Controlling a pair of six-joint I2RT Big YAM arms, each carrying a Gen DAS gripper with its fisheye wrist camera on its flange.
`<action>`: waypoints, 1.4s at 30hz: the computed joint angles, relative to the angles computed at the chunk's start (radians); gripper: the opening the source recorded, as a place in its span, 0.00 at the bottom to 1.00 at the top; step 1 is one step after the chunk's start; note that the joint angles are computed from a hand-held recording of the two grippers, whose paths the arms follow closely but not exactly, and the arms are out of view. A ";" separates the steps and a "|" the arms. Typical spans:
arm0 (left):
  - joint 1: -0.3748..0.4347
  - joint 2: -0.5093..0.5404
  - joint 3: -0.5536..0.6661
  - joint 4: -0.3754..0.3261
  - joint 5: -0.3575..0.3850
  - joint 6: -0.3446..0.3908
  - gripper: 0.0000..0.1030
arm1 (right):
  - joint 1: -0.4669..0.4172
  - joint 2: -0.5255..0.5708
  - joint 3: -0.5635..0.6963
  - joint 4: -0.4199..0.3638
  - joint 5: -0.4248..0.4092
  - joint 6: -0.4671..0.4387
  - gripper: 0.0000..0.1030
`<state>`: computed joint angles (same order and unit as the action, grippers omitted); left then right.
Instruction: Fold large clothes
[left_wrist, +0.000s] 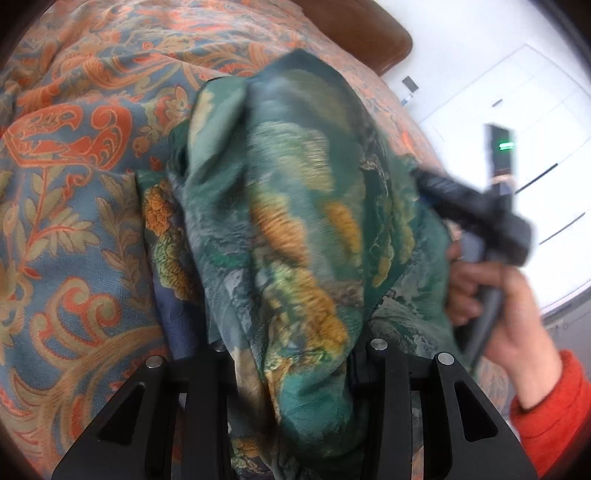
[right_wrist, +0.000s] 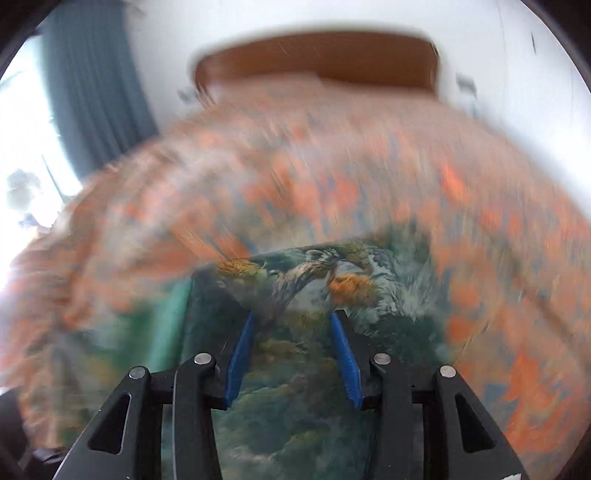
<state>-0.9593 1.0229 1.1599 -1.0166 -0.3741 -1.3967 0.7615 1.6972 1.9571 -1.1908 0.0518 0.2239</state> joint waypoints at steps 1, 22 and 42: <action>-0.002 0.010 0.000 0.002 -0.011 -0.004 0.37 | -0.002 0.030 0.013 -0.030 0.012 -0.011 0.42; 0.016 0.037 0.021 0.007 0.005 -0.010 0.38 | 0.069 -0.522 -0.427 0.060 -0.067 -0.165 0.42; -0.014 0.054 0.103 -0.019 -0.023 -0.035 0.56 | 0.205 -0.618 -0.654 0.169 0.185 -0.158 0.44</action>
<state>-0.9736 1.0764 1.2630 -1.0356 -0.3969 -1.4320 0.9664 1.0790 1.3035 -1.0216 0.2369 0.0654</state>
